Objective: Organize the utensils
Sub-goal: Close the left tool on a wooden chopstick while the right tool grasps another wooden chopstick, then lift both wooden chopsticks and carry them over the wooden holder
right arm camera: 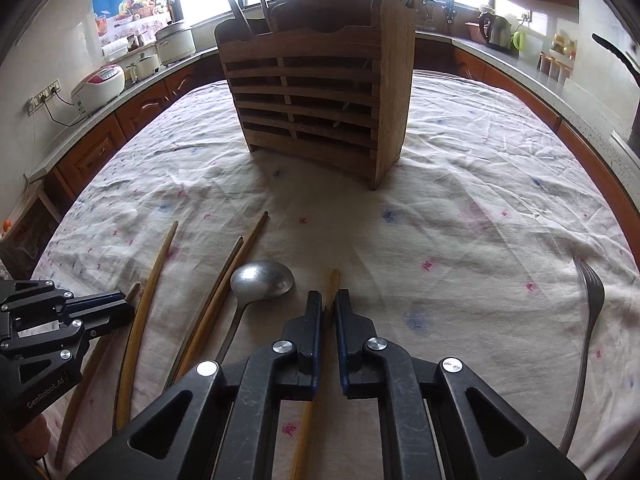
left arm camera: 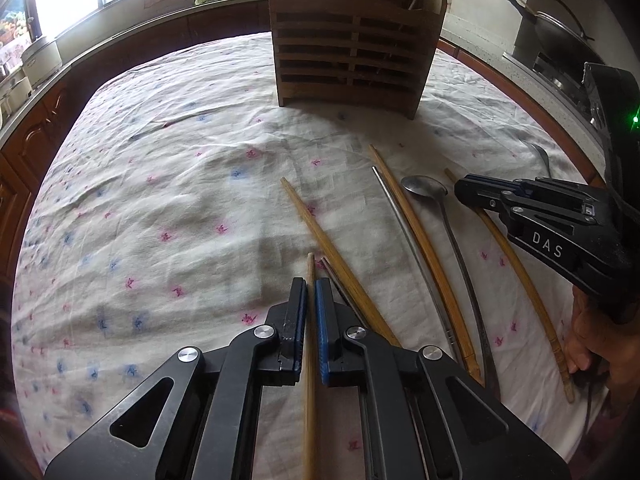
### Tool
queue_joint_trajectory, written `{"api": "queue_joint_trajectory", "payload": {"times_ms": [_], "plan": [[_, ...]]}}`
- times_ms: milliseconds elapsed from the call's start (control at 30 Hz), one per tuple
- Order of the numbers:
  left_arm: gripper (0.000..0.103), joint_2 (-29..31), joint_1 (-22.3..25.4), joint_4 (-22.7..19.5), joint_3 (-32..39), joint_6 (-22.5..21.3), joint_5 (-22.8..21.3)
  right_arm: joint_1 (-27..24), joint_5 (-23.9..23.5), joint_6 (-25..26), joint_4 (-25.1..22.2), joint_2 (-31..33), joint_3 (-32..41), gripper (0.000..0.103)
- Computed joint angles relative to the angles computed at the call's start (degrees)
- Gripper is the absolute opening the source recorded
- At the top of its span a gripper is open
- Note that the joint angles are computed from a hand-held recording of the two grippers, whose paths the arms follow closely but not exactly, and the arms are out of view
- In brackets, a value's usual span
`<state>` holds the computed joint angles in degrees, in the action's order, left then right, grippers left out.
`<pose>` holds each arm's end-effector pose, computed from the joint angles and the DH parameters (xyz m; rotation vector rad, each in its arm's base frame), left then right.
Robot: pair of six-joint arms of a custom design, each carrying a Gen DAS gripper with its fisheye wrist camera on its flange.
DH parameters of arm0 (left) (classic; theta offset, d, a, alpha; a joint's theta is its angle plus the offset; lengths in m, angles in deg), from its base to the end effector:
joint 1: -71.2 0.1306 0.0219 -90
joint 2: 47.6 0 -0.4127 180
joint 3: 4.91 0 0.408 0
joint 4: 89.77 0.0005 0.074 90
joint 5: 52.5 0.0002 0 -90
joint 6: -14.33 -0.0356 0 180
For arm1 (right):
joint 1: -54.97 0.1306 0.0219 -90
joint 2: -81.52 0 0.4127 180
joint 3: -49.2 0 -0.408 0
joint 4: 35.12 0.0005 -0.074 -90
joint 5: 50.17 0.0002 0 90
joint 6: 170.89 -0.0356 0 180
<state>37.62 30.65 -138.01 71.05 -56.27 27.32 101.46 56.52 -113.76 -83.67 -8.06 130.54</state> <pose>0.3446 -0.2872 0.3841 0.4043 2.5275 -0.1752 0.3420 0.3447 0.3875 -0.1923 2.5157 0.1826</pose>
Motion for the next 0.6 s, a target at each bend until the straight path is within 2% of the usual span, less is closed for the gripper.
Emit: {"api": "queue_joint_trajectory", "payload": {"times_ms": [233,433,600], "plan": [[0.004,-5.14,2.18,2.21,-3.08,3.77,4.39,-0.07,-2.89,-2.39,3.29,-4.63,-2.14,0.005],[0.004,-10.03,1.97,2.95,-3.65,5.7,4.83,0.73,-2.45,-2.34,4.4,-8.04,-1.6,0.005],[0.004,-13.15,1.67,4.06,-3.06,6.06,4.94,2.11,-0.13,-1.56,4.99,-10.05,-0.38,0.005]]}}
